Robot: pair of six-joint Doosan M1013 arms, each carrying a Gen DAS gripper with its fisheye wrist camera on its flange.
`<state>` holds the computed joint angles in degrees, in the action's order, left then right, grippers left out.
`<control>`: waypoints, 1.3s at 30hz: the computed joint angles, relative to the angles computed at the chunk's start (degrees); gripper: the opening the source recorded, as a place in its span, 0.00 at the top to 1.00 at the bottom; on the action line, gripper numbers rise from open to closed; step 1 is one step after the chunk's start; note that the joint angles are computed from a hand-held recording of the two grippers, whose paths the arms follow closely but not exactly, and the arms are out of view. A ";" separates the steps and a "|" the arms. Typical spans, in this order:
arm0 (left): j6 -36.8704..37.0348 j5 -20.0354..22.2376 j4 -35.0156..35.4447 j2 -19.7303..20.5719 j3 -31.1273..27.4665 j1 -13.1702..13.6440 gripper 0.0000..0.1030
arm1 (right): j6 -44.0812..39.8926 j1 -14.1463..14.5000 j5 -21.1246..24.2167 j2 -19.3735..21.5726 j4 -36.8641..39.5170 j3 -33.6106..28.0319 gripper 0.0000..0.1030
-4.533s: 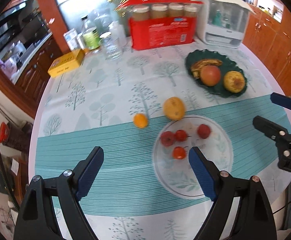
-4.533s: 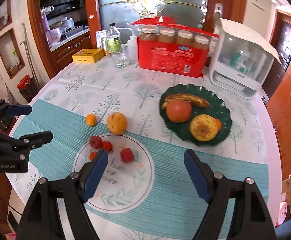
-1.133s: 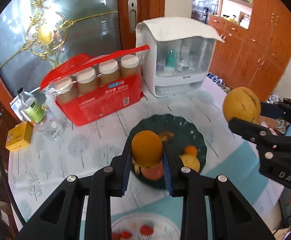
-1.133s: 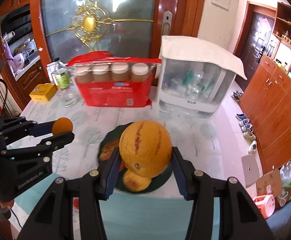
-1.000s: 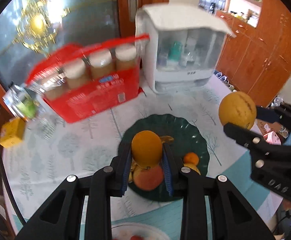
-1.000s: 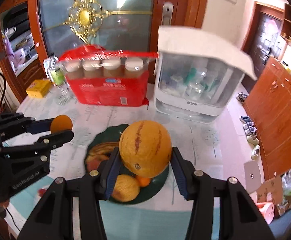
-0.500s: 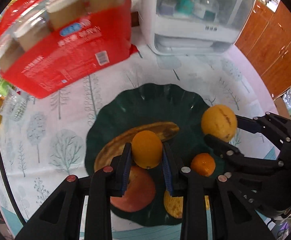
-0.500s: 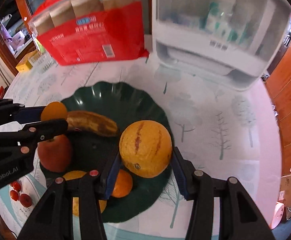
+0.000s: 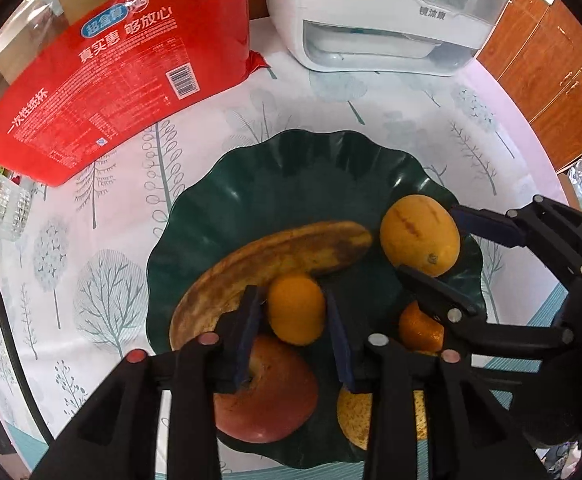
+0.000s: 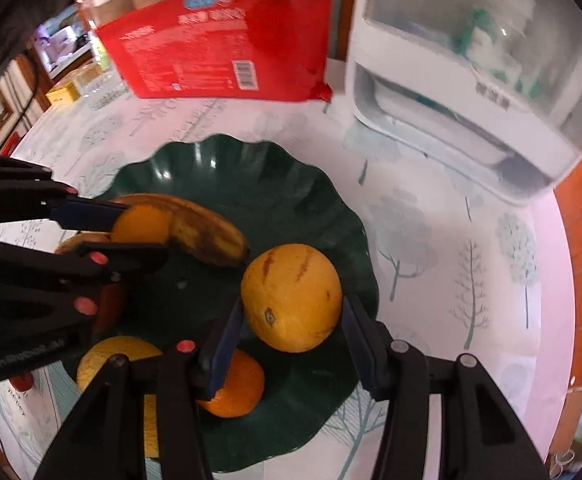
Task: Organize fruits
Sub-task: 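Open both tools to release the fruits onto the green plate, then move both tools back toward the small red fruits on the white plate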
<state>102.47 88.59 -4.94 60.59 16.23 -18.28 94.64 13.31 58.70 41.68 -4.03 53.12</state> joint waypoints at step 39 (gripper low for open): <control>-3.39 -27.81 -0.32 -23.10 34.87 2.93 0.31 | 12.19 1.51 -3.50 -7.24 -0.43 5.88 0.39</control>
<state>99.07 60.78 -5.26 37.50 51.11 -15.35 106.83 14.82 55.20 34.44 -4.45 59.00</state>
